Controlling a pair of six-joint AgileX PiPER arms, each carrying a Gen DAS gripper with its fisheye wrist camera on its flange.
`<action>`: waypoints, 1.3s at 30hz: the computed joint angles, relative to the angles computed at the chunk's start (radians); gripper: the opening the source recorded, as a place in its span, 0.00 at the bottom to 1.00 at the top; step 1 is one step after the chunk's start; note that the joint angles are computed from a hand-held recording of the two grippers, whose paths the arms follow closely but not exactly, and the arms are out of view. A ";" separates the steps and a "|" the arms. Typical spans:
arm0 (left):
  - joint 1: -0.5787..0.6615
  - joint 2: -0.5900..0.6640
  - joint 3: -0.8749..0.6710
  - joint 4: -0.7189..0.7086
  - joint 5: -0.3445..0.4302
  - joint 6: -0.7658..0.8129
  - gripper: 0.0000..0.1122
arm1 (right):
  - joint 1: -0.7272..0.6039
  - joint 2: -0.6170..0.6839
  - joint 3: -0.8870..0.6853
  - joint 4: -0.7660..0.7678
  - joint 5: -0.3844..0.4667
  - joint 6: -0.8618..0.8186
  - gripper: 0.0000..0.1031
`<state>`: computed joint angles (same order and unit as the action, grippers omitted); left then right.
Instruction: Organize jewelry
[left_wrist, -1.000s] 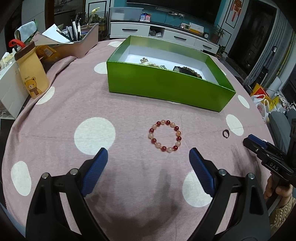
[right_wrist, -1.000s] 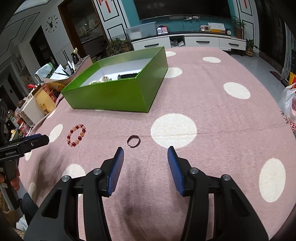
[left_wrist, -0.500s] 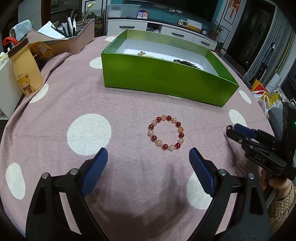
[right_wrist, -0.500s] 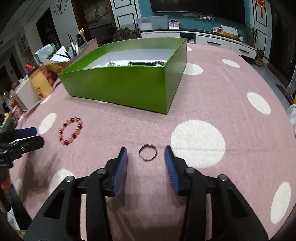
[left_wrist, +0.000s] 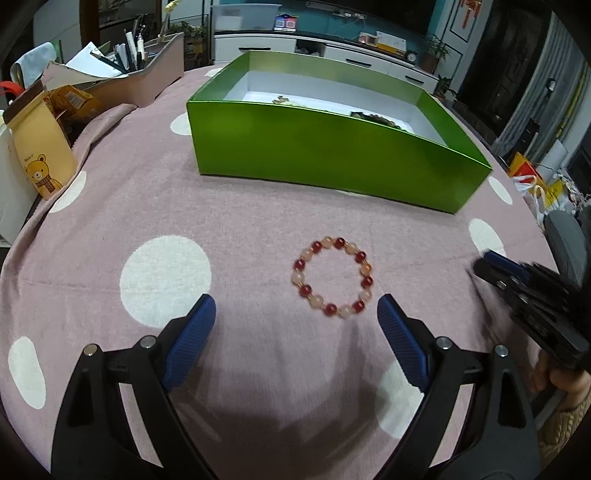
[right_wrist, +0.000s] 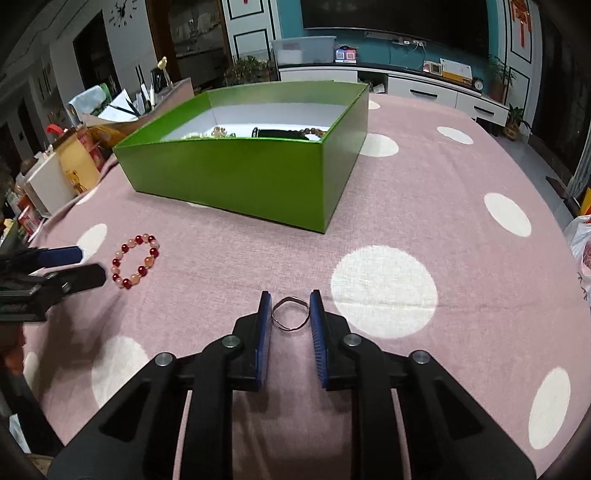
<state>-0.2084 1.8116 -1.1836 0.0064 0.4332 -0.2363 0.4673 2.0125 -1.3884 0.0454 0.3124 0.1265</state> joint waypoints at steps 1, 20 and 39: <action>0.000 0.012 -0.016 0.013 0.008 -0.016 0.73 | -0.002 -0.012 0.017 0.005 -0.011 -0.004 0.20; -0.060 0.088 -0.092 0.238 0.030 -0.172 0.13 | -0.022 -0.077 0.107 0.131 -0.093 -0.100 0.20; -0.047 0.024 -0.096 0.120 0.028 -0.083 0.06 | -0.037 -0.107 0.146 0.239 -0.128 -0.192 0.20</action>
<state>-0.2557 1.8355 -1.2798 0.1268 0.4615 -0.3189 0.4306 1.9054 -1.2427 0.2848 0.1839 -0.0652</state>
